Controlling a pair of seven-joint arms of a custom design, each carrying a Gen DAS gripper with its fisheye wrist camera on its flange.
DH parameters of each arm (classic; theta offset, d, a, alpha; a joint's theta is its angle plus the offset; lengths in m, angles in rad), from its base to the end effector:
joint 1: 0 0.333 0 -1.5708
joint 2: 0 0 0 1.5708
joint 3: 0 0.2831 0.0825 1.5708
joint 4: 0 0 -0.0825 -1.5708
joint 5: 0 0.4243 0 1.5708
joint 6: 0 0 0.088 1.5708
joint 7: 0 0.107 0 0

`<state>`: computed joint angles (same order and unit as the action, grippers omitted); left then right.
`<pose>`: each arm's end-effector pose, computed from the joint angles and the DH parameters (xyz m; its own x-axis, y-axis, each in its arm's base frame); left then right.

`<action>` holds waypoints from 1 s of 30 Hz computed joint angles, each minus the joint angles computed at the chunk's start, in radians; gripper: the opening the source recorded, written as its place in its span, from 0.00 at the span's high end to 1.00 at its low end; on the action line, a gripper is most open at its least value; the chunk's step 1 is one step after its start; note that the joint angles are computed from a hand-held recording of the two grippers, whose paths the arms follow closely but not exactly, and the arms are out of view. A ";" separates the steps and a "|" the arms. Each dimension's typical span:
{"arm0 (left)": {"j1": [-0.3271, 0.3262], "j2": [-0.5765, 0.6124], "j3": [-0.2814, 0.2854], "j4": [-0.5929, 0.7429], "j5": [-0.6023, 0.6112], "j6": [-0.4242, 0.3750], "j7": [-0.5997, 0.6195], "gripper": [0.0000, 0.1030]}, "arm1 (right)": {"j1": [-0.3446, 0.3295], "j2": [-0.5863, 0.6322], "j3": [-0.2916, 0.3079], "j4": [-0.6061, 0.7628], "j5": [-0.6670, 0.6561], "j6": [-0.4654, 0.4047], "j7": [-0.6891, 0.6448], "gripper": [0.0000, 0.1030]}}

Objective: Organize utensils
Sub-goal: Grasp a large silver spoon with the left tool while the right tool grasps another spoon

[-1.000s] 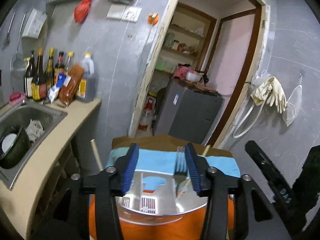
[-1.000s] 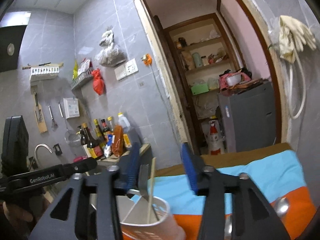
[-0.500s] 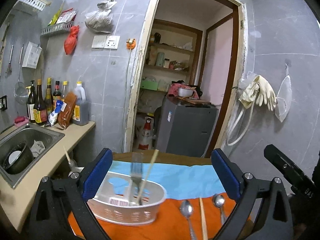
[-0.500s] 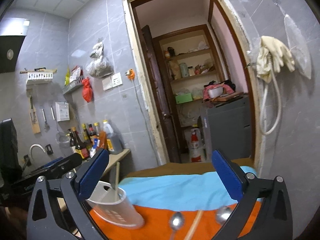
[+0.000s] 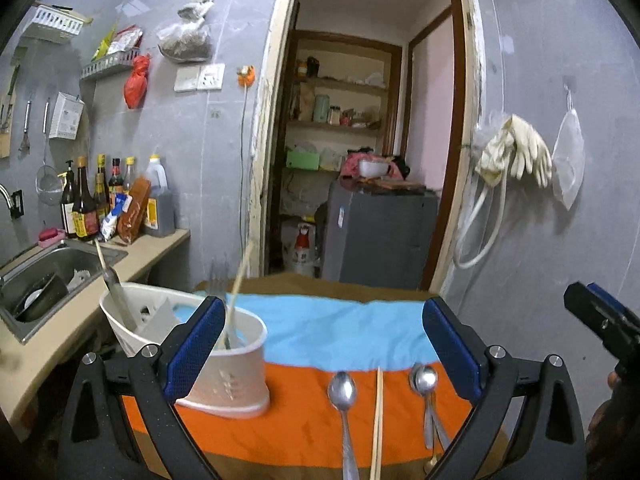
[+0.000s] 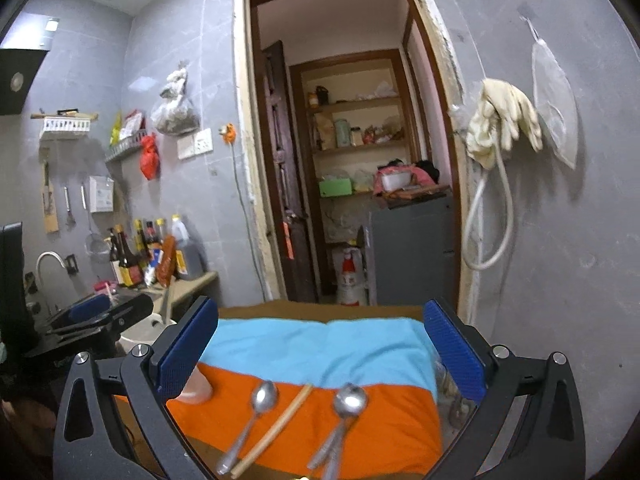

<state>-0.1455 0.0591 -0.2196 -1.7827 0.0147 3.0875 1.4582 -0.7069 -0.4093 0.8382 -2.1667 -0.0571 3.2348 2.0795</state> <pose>0.6166 -0.2327 0.6268 -0.3248 -0.9399 0.1052 -0.3348 0.0102 -0.9422 0.5424 0.1439 0.6225 -0.0035 -0.9899 -0.1418 -0.2121 0.1393 -0.9673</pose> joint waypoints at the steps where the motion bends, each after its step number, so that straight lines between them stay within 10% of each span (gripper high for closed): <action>1: -0.011 0.007 0.011 0.002 0.051 -0.009 -0.045 0.06 | 0.012 0.007 -0.014 -0.007 0.002 -0.001 -0.003 0.00; 10: -0.042 0.097 0.023 0.060 0.215 -0.153 -0.193 0.06 | 0.137 0.118 -0.145 -0.027 -0.028 -0.029 -0.026 0.00; 20: -0.063 0.275 0.013 0.254 0.217 -0.373 -0.160 0.07 | 0.510 0.306 -0.498 0.048 0.105 -0.135 -0.231 0.00; 30: -0.097 0.493 0.013 0.549 0.193 -0.592 -0.068 0.32 | 0.698 0.434 -0.680 0.191 0.377 -0.301 -0.493 0.32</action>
